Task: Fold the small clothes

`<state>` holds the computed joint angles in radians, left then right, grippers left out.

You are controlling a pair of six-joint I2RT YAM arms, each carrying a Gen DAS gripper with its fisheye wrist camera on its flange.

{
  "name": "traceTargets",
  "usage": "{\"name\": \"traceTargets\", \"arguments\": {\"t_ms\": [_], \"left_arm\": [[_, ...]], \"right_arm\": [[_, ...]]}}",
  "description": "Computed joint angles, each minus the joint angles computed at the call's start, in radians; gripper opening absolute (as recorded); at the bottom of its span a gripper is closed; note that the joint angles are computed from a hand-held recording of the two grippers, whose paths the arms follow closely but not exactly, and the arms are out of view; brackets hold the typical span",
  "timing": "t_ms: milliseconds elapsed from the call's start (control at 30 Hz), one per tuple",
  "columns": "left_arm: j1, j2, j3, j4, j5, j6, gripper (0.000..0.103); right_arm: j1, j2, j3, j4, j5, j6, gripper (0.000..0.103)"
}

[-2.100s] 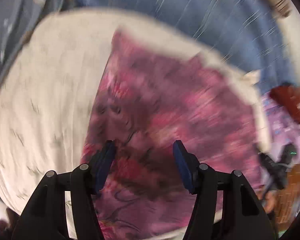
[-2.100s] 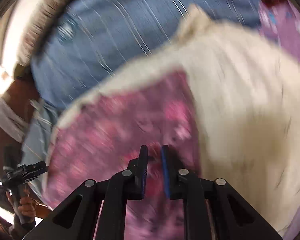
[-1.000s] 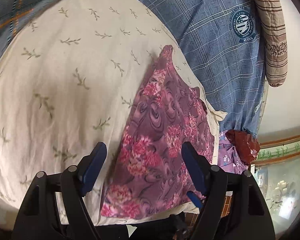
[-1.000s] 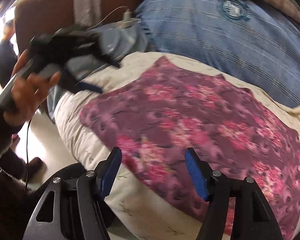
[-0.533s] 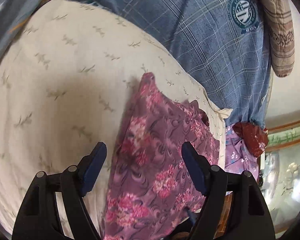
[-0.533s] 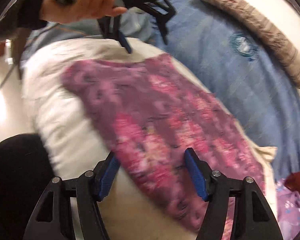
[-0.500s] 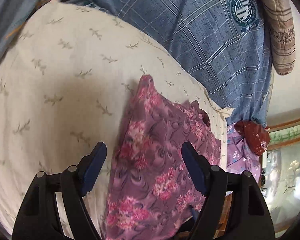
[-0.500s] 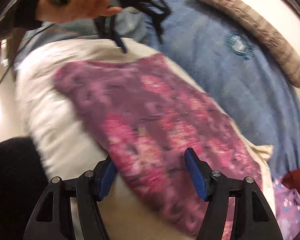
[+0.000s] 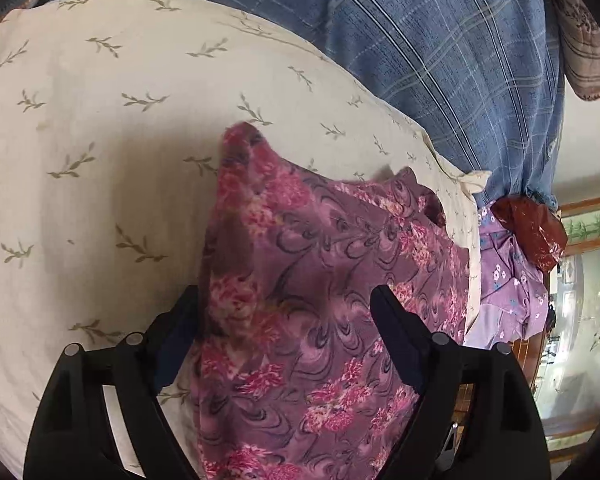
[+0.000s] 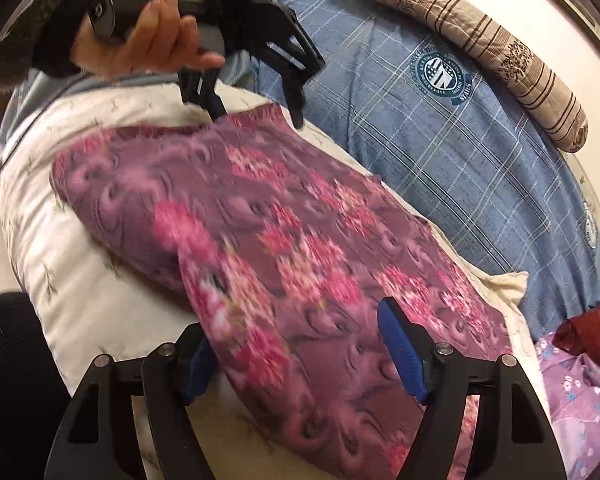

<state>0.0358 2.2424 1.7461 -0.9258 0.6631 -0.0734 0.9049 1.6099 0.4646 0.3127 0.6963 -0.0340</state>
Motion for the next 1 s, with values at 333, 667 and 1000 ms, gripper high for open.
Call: {"name": "traceTargets", "arguments": {"t_ms": [333,667,1000], "left_arm": [[-0.025,-0.114,-0.229,0.193,0.136,-0.116,0.014],[-0.103,-0.328,-0.341,0.324,0.191,-0.343,0.013],[-0.487,-0.099,0.189,0.127,-0.041,-0.472,0.026]], "right_arm": [[-0.115,-0.036,-0.019,0.018,-0.261,0.009,0.047],[-0.319,-0.328,-0.079,-0.123,-0.583,0.117,0.01],[-0.91,-0.654,-0.179,-0.385,-1.175,0.125,0.009]]}}
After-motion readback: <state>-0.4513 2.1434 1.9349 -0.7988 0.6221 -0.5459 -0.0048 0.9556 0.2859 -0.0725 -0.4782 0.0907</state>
